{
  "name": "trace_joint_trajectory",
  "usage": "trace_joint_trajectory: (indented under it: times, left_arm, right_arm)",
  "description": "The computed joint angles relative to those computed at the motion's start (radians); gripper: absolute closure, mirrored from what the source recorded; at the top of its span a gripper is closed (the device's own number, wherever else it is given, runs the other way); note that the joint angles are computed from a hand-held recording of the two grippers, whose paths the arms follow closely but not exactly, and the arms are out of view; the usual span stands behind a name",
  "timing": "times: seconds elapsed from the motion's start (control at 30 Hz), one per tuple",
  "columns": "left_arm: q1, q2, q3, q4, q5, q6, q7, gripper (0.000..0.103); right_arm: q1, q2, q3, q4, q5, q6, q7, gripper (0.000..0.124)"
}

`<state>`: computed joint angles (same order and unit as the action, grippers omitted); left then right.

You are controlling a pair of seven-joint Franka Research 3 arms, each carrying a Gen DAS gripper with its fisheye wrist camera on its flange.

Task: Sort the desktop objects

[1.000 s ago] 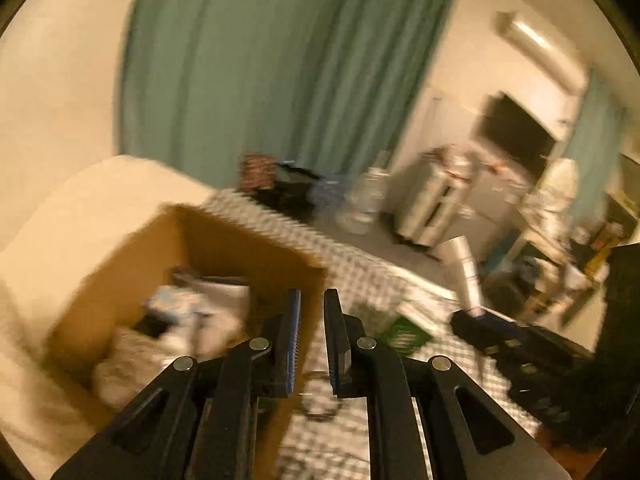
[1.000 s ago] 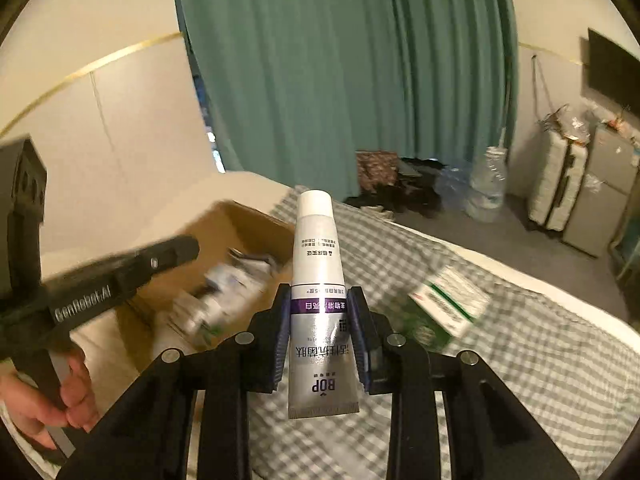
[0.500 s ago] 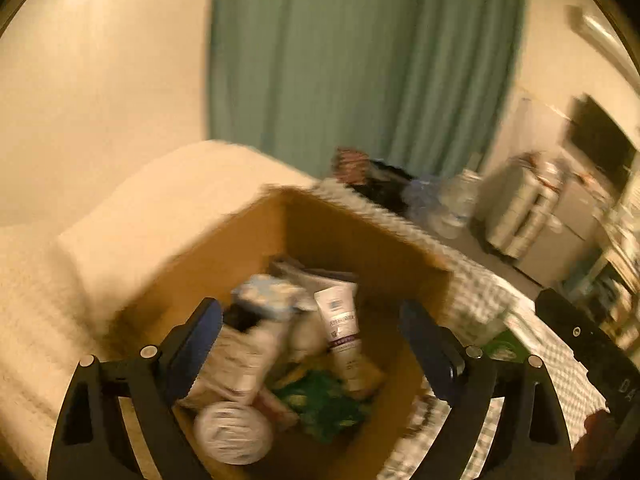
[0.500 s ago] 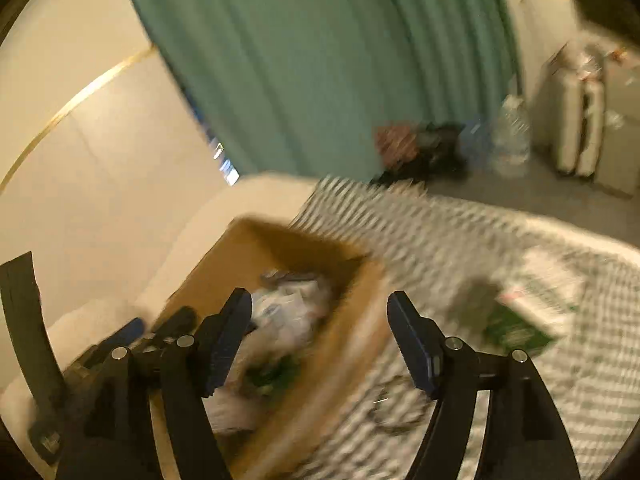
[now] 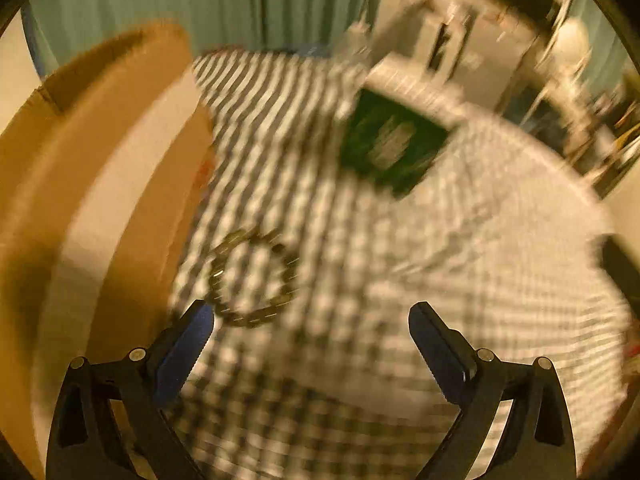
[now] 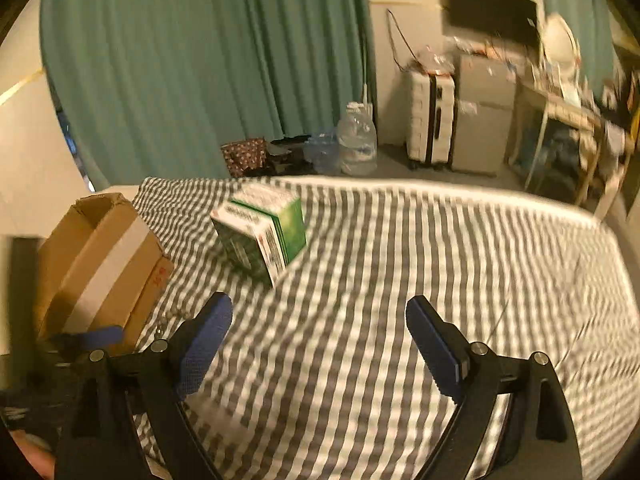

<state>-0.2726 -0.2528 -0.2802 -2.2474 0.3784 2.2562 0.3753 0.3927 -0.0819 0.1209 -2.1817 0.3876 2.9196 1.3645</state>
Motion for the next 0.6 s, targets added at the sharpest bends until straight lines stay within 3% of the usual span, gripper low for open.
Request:
trace_joint_trajectory:
  times: [0.07, 0.17, 0.33, 0.53, 0.57, 0.6]
  left_arm:
    - [-0.003, 0.025, 0.033, -0.009, -0.096, 0.008, 0.039, 0.003]
    - [0.017, 0.052, 0.021, 0.015, -0.054, -0.041, 0.008, 0.002]
    - [0.011, 0.160, 0.017, 0.093, -0.007, -0.135, 0.066, 0.002]
    - [0.022, 0.125, 0.040, 0.015, -0.003, 0.006, 0.068, 0.000]
    - [0.023, 0.109, 0.041, -0.004, -0.007, 0.031, 0.064, 0.002]
    - [0.025, 0.083, 0.042, -0.032, -0.012, 0.071, 0.058, 0.017]
  right_arm:
    - [0.005, 0.020, -0.012, 0.020, 0.049, -0.055, -0.038, 0.035]
    - [0.000, 0.046, -0.009, 0.037, 0.057, -0.064, -0.065, 0.035]
    - [0.005, 0.046, -0.019, 0.038, 0.338, -0.105, -0.262, 0.035]
    - [0.004, 0.031, -0.009, 0.031, 0.356, -0.140, -0.263, 0.035]
    - [0.007, 0.026, -0.007, 0.031, 0.358, -0.147, -0.283, 0.035]
    - [0.012, 0.018, -0.003, 0.028, 0.344, -0.154, -0.303, 0.035]
